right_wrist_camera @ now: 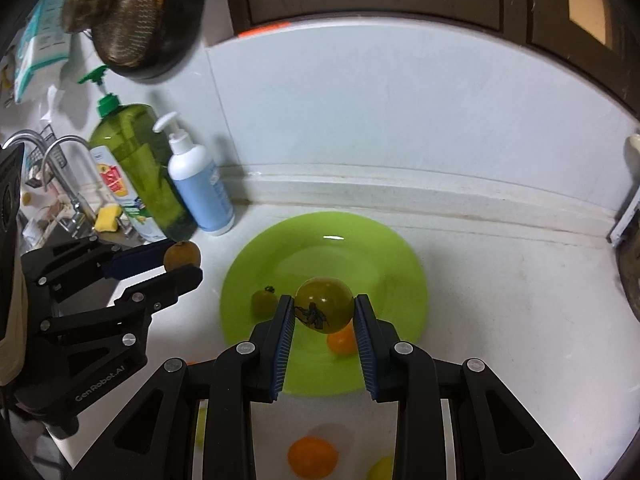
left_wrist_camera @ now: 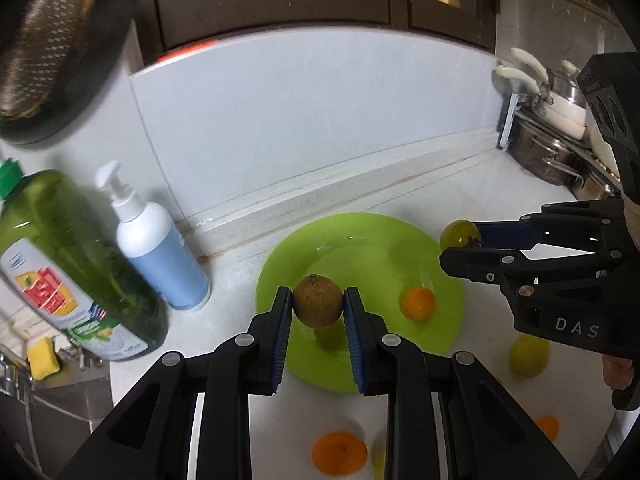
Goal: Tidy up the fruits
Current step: 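Carry both fruits onto the green plate and open both tools to release them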
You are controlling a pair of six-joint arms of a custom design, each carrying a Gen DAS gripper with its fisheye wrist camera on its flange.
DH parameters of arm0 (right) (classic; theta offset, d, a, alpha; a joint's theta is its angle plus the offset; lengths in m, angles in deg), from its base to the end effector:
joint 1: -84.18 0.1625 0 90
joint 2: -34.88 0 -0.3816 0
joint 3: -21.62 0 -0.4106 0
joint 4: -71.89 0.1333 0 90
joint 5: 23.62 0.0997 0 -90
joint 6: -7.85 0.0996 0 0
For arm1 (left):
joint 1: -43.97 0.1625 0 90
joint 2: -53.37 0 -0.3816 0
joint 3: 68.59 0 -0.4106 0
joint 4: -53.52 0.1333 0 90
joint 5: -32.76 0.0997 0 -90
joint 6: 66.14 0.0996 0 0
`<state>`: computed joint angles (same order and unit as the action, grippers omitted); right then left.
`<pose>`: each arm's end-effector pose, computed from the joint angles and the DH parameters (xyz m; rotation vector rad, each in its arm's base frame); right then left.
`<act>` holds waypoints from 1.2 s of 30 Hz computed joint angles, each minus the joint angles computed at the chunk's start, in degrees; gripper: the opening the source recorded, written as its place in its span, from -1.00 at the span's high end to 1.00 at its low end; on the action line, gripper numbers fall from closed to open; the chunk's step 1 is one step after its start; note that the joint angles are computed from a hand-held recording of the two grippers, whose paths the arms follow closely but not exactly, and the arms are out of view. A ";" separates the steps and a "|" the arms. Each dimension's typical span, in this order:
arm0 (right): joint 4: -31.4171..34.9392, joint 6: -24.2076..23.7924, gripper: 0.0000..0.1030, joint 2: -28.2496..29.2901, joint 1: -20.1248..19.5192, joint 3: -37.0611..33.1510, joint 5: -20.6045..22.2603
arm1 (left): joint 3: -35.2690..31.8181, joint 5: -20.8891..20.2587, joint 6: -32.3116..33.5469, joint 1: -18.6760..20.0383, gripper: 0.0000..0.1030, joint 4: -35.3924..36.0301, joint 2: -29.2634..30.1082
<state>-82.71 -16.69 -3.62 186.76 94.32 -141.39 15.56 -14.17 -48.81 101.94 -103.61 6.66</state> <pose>0.2523 -0.7314 0.1437 0.6472 -2.4638 0.6213 -0.2061 -0.7090 0.1768 0.7616 2.2490 -0.7400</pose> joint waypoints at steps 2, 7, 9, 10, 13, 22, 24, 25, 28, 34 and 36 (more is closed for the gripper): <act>2.29 0.40 0.39 1.41 -0.42 -2.48 -0.33 | -2.86 -0.38 -0.34 0.85 0.48 2.36 1.77; 8.62 1.18 0.39 5.50 -1.50 -9.32 -1.28 | -9.00 -2.16 -3.04 2.98 0.48 9.24 5.14; 10.78 1.38 0.39 7.07 -1.86 -11.75 -1.73 | -11.39 -2.74 -4.16 3.75 0.48 11.93 6.51; 11.96 1.53 0.39 7.82 -2.03 -12.96 -1.98 | -12.06 -2.78 -4.35 3.93 0.48 12.60 6.97; 14.66 1.69 0.39 9.81 -2.54 -16.00 -2.52 | -14.33 -2.27 -4.49 4.59 0.48 15.10 8.60; 21.51 2.96 0.39 14.34 -3.87 -23.07 -2.98 | -18.76 -1.68 -4.64 5.26 0.48 20.32 12.18; 22.60 3.53 0.39 14.65 -4.04 -23.79 -2.88 | -19.38 -1.78 -5.05 5.42 0.48 21.57 12.56; 22.91 3.74 0.39 14.85 -4.14 -24.12 -2.84 | -19.69 -2.07 -5.28 5.53 0.48 22.33 12.75; 23.67 4.07 0.39 15.15 -4.37 -24.57 -2.72 | -20.52 -2.23 -5.76 5.87 0.48 23.64 13.31; 24.73 4.24 0.39 16.11 -4.62 -25.87 -2.95 | -22.70 -2.71 -6.83 6.25 0.48 25.80 14.63; 24.89 4.31 0.39 16.18 -4.67 -25.94 -2.90 | -23.29 -2.84 -7.27 6.33 0.48 26.32 15.01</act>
<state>-57.82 -12.38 12.56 182.09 68.38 -144.30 -7.73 -17.02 -56.08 108.27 -77.30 21.67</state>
